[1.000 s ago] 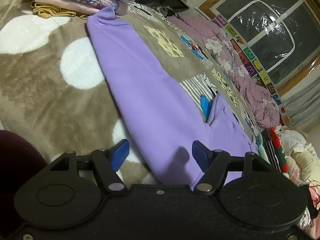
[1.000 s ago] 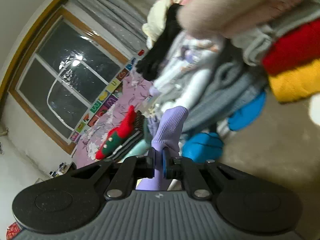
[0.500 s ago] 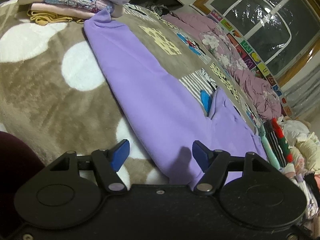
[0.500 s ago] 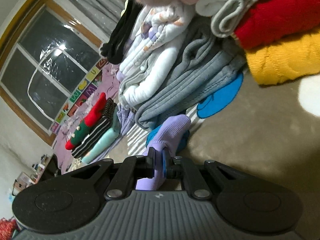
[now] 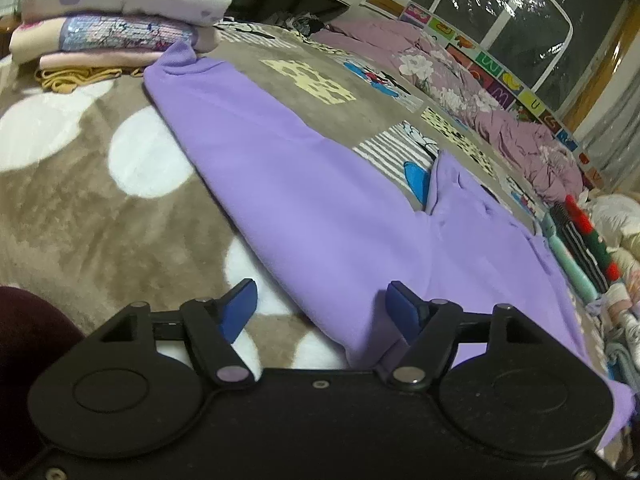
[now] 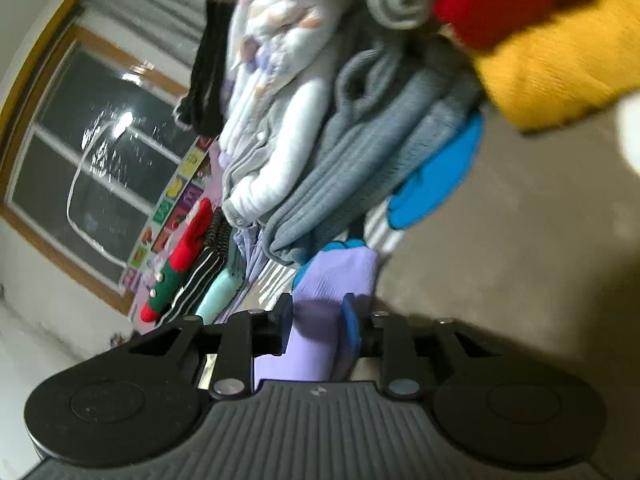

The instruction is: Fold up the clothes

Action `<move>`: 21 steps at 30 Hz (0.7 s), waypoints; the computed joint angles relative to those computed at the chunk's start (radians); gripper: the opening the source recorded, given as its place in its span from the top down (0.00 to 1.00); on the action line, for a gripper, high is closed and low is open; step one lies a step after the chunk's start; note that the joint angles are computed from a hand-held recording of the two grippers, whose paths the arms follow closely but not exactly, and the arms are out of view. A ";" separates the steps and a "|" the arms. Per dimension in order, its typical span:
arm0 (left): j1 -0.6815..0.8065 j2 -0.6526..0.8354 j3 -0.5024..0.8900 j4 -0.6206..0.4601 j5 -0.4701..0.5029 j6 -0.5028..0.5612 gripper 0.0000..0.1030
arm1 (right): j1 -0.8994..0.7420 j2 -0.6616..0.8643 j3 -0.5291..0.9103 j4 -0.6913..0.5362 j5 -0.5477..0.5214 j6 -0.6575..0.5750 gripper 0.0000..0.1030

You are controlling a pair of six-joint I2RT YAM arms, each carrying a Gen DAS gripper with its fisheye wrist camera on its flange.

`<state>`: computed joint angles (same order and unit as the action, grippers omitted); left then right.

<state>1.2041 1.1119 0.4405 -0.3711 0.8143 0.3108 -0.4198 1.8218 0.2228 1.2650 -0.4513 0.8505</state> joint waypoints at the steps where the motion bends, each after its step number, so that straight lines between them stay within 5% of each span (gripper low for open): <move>1: -0.003 -0.005 -0.004 0.005 -0.004 0.000 0.30 | -0.007 0.011 -0.010 0.069 -0.004 -0.003 0.90; 3: -0.009 -0.012 -0.013 0.020 -0.012 -0.001 0.30 | 0.001 -0.048 -0.013 0.040 0.045 -0.058 0.90; 6: -0.015 -0.018 -0.017 0.026 -0.019 0.006 0.29 | -0.007 -0.103 0.067 -0.231 0.078 -0.135 0.87; 11: -0.015 -0.012 -0.017 0.029 -0.013 0.009 0.28 | 0.003 -0.143 -0.033 -0.079 0.048 -0.160 0.79; 13: -0.023 -0.018 -0.021 0.033 -0.017 0.000 0.26 | 0.058 -0.215 -0.053 -0.106 -0.014 -0.212 0.74; 15: -0.027 -0.023 -0.021 0.032 -0.019 -0.011 0.25 | 0.180 -0.317 -0.022 -0.308 0.045 -0.354 0.61; 17: -0.026 -0.027 -0.018 0.026 -0.018 -0.020 0.25 | 0.245 -0.299 0.060 -0.532 0.205 -0.400 0.61; 19: 0.000 -0.043 -0.012 0.004 -0.007 -0.021 0.25 | 0.206 -0.242 0.062 -0.493 0.184 -0.330 0.74; 21: 0.031 -0.072 -0.010 -0.013 0.005 -0.024 0.25 | 0.196 -0.293 0.049 -0.510 0.184 -0.323 0.71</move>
